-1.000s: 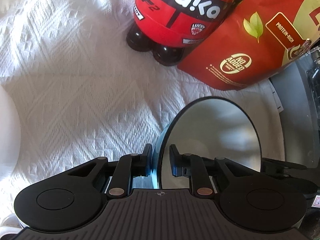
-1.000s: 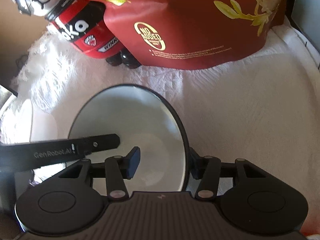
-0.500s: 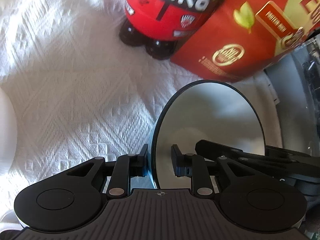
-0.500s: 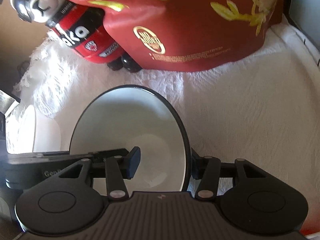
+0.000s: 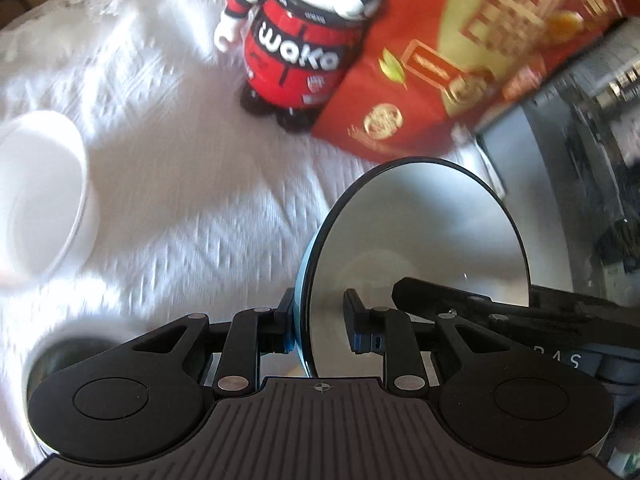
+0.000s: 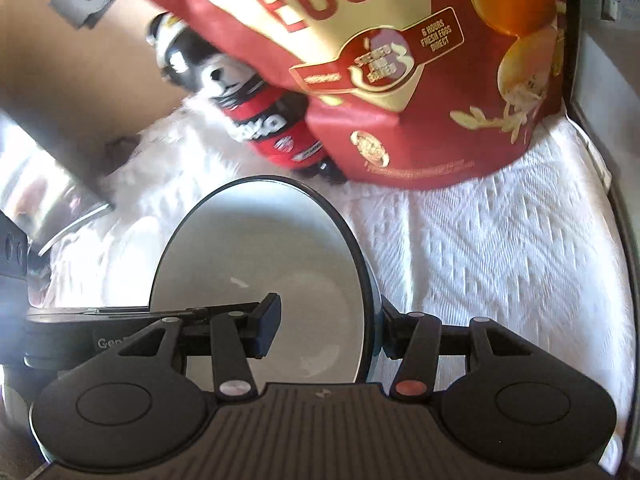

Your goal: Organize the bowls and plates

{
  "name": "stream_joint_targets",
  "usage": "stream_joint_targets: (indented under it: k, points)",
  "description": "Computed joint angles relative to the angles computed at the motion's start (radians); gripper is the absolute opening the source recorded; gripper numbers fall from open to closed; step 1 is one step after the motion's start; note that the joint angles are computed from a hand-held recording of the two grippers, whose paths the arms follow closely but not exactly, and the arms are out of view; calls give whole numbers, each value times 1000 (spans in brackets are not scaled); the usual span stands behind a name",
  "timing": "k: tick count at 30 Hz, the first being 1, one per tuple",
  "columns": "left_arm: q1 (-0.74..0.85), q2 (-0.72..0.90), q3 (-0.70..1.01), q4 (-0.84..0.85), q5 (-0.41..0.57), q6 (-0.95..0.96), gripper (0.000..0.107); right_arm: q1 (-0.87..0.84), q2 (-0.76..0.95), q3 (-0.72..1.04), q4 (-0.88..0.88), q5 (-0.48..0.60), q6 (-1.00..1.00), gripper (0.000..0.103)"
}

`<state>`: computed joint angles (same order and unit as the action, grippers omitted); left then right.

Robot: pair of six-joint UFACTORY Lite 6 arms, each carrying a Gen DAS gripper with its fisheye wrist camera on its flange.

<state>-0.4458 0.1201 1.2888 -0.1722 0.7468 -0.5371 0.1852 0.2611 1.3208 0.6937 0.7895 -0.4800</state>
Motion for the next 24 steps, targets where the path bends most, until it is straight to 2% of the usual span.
stream_joint_targets:
  k: [9, 15, 21, 24]
  points:
    - [-189, -215, -264, 83, -29, -271, 27, -58, -250, -293, -23, 147, -126, 52]
    - [-241, -268, -401, 103, -85, -406, 26, -39, -234, -394, -23, 97, -182, 52]
    - [-275, -299, -440, 180, -77, -525, 24, -14, -276, -470, -17, 2, -258, 52]
    - [-273, -331, -454, 182, -64, -533, 23, -11, -273, -460, -14, 6, -269, 52]
